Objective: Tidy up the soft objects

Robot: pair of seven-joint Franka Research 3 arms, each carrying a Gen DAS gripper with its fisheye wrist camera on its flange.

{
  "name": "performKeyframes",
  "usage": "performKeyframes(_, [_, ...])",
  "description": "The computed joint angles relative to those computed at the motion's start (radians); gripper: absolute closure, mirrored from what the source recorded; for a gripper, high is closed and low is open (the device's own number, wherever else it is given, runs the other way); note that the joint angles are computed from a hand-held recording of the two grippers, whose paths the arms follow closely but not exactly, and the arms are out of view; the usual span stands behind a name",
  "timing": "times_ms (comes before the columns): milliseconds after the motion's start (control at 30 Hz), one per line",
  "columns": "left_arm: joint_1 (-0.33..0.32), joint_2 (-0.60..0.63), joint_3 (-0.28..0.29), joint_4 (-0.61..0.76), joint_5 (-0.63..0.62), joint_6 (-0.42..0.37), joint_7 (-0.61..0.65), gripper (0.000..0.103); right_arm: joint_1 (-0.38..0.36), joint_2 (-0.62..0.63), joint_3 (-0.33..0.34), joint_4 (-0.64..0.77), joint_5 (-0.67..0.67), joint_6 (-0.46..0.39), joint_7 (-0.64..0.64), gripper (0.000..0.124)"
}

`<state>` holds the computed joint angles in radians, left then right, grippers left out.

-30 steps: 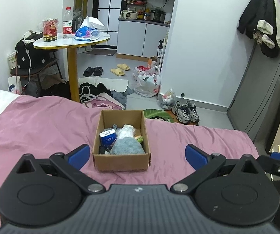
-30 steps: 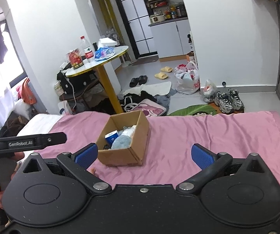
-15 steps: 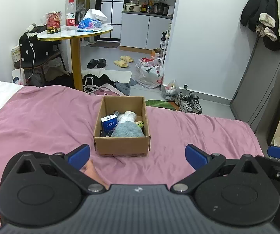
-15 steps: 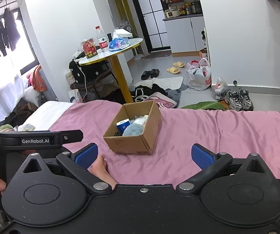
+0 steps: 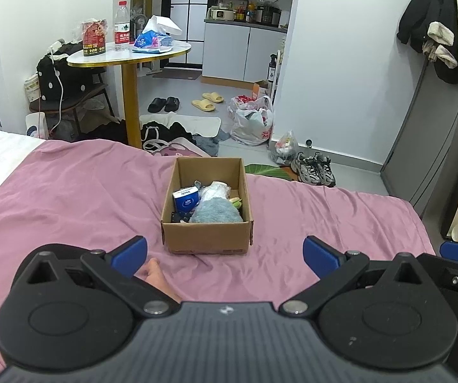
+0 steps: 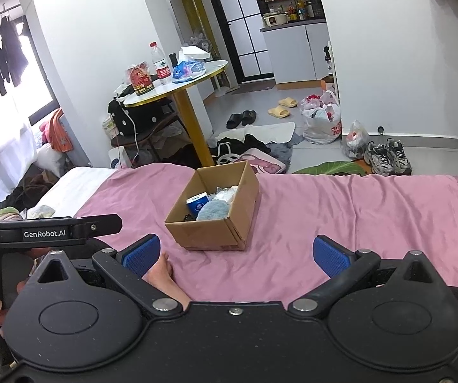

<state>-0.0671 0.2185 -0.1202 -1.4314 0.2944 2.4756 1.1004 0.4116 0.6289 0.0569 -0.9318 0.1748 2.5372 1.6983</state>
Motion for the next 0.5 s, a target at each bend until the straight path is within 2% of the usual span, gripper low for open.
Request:
performKeyframes(300, [0.004, -0.011, 0.001, -0.018, -0.002, 0.009, -0.01, 0.0, 0.014, -0.003, -0.014, -0.003, -0.022, 0.016, 0.029, 0.021])
performKeyframes(500, [0.006, -0.02, -0.001, -0.031, -0.001, 0.019, -0.002, 0.0, 0.01, 0.008, -0.011, 0.02, -0.026, -0.01, 0.022, 0.021])
